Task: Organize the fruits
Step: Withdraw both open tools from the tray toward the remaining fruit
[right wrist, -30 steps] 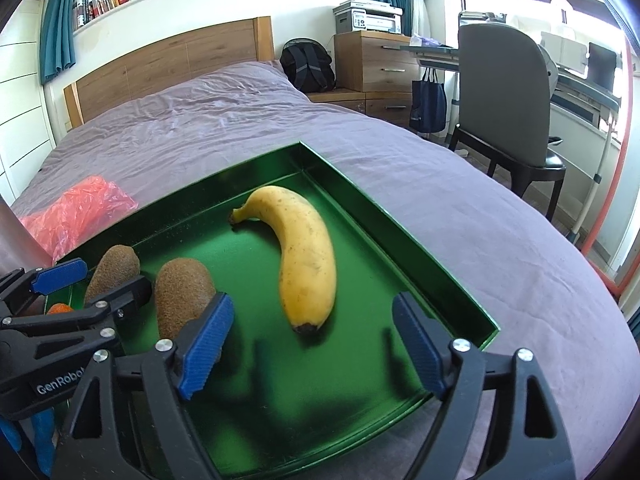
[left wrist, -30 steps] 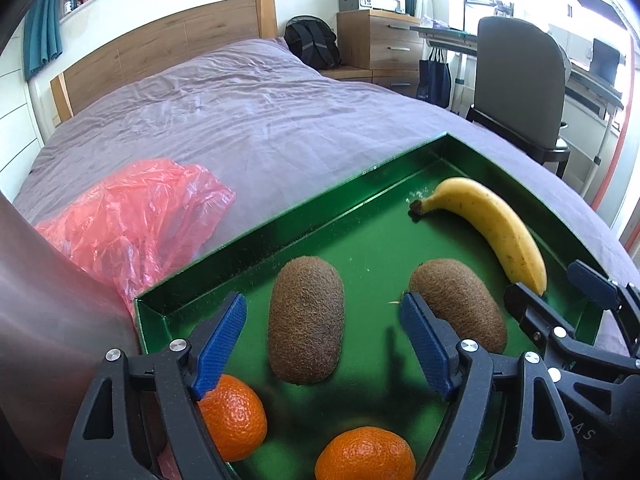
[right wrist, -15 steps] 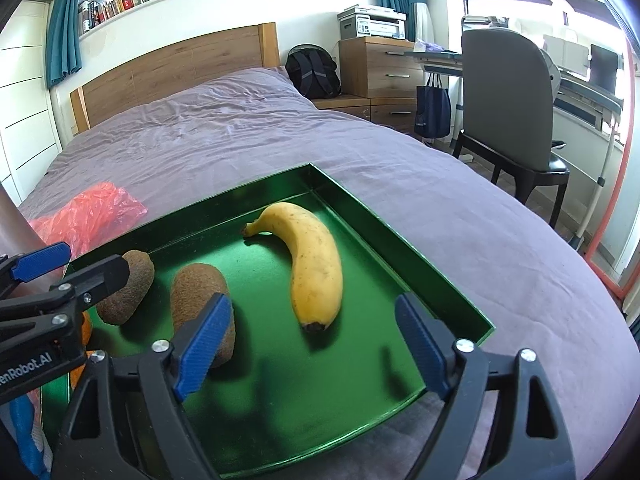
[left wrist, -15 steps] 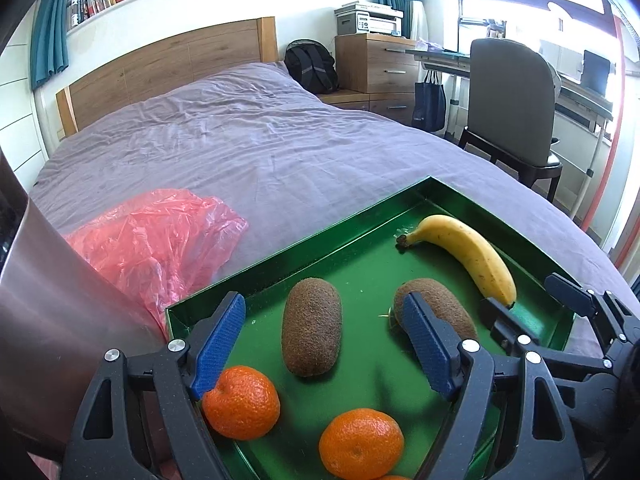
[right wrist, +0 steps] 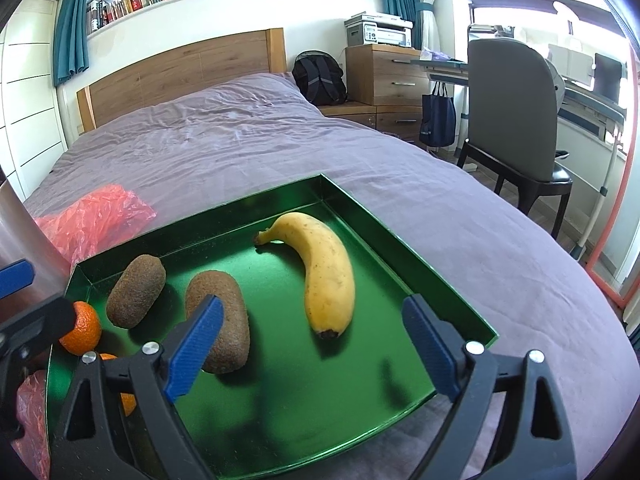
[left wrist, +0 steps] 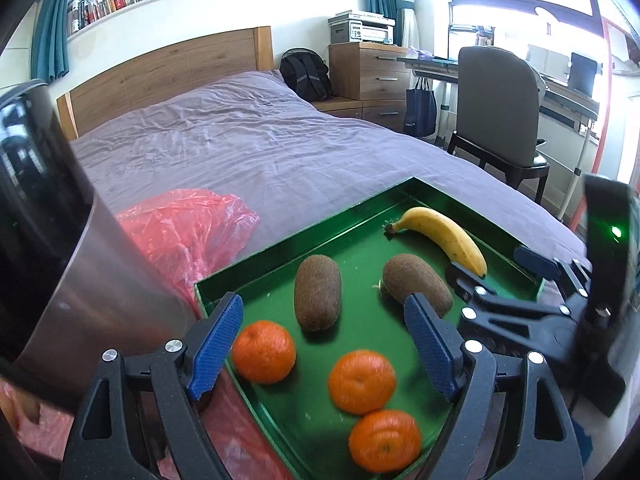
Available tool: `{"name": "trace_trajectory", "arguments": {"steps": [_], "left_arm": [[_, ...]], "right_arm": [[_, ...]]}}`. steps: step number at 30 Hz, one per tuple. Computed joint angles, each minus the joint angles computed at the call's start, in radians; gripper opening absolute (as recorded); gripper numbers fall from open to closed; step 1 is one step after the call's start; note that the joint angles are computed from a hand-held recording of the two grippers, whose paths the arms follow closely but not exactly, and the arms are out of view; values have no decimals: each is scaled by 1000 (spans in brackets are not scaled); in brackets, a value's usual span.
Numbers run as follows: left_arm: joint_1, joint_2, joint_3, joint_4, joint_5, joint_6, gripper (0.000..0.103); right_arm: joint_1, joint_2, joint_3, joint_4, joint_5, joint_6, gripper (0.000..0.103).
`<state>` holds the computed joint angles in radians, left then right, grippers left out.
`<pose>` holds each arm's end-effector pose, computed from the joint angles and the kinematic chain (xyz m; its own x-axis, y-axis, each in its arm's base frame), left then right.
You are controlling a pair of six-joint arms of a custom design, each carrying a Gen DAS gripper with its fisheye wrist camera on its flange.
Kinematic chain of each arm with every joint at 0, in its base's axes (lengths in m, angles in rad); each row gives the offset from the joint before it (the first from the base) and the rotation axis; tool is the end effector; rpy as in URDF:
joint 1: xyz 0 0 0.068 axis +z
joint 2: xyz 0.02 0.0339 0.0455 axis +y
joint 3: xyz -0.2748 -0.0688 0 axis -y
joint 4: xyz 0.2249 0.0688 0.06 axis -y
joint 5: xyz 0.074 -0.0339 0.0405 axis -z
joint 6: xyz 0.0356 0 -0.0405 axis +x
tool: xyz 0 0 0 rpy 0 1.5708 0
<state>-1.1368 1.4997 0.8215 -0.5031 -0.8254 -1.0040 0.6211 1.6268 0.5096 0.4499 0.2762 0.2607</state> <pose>0.1291 -0.2163 0.2024 -0.6290 -0.0035 -0.7774 -0.0608 0.9972 0.0447 0.2276 0.1509 0.1450 -0.5857 -0.1142 -0.8025 -0.2429 0.9692 0.0394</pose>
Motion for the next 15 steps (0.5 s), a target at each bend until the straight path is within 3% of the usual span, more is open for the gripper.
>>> {"name": "trace_trajectory", "arguments": {"steps": [10,15], "left_arm": [[-260,12,72,-291,-77,-238,79],[-410,48,139,-498,-71,-417,79]], "right_arm": [[33,-53,3,-45,47,-5,103],[91,-112,9,-101,87,10,103]]}}
